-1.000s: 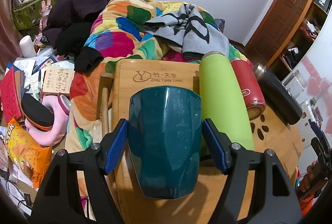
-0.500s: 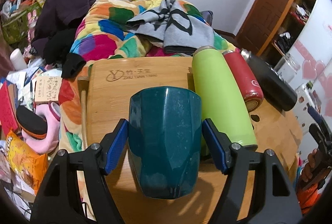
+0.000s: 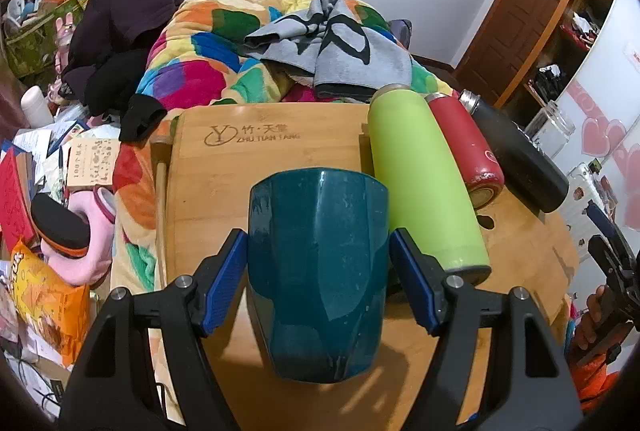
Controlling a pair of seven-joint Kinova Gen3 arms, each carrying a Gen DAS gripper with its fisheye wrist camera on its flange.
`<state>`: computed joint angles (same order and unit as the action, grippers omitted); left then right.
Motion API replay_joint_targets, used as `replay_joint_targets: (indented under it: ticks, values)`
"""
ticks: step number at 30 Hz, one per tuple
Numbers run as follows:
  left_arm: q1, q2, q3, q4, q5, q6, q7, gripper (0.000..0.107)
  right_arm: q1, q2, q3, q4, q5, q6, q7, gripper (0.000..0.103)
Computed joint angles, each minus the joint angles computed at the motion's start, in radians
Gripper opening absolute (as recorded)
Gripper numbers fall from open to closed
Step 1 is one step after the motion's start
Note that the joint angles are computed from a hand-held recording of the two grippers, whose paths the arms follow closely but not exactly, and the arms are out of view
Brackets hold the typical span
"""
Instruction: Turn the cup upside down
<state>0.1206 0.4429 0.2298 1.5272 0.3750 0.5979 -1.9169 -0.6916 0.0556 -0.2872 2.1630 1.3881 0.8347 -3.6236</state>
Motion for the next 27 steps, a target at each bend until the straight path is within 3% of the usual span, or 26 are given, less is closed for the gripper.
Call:
replay_joint_targets:
  ticks: [15, 27]
  values:
    - [-0.031, -0.086, -0.017, 0.111, 0.041, -0.018, 0.000, 0.072, 0.007, 0.000, 0.003, 0.013, 0.027, -0.022, -0.022, 0.103]
    - [-0.016, -0.061, -0.035, 0.065, 0.005, 0.015, 0.032, 0.072, 0.010, 0.000, 0.000, 0.020, 0.038, -0.023, -0.032, 0.103]
